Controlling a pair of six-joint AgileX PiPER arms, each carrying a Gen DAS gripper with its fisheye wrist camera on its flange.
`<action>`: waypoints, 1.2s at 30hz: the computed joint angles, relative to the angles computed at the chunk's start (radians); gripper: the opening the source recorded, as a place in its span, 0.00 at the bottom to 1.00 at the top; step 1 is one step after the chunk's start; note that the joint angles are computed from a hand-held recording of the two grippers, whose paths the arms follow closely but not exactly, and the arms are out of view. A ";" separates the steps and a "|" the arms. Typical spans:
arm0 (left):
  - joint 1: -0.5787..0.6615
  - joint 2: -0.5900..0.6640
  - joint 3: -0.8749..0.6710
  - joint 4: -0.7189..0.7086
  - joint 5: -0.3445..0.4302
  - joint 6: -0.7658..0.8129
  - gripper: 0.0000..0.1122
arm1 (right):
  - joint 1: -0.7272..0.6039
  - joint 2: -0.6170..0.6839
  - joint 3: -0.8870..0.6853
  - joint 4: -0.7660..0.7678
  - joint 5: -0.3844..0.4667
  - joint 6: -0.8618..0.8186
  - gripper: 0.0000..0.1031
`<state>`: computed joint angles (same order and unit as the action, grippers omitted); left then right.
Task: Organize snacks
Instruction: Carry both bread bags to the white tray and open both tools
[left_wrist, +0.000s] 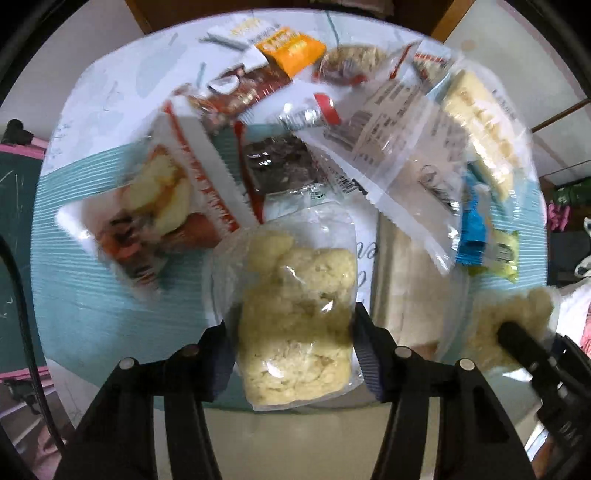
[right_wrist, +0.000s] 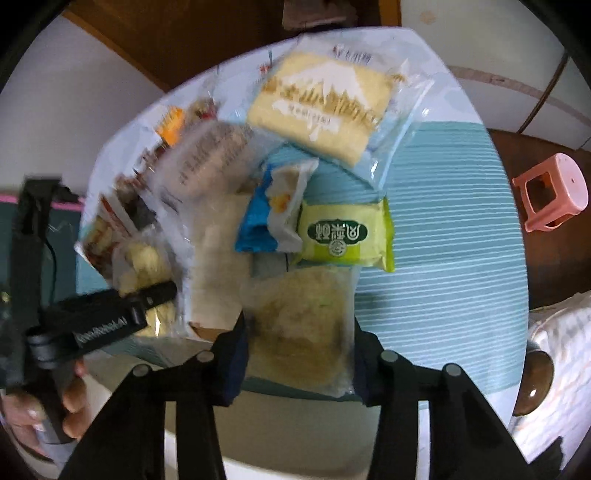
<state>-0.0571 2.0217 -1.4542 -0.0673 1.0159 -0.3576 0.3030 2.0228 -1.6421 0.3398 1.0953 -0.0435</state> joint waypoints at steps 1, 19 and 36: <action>0.002 -0.032 0.040 -0.002 -0.032 -0.001 0.49 | -0.009 -0.014 0.004 0.008 -0.012 -0.009 0.45; -0.351 -0.901 0.217 0.343 0.096 -0.173 0.49 | -0.062 -0.807 0.426 0.222 -0.228 -0.178 0.45; -0.837 -0.996 0.699 0.740 0.094 -0.755 0.50 | 0.332 -1.045 0.820 -0.393 -0.339 0.388 0.47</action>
<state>-0.8941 1.0261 -0.7553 0.6728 1.1096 -1.1127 0.6354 0.9779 -0.8218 -0.0530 0.7565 0.3449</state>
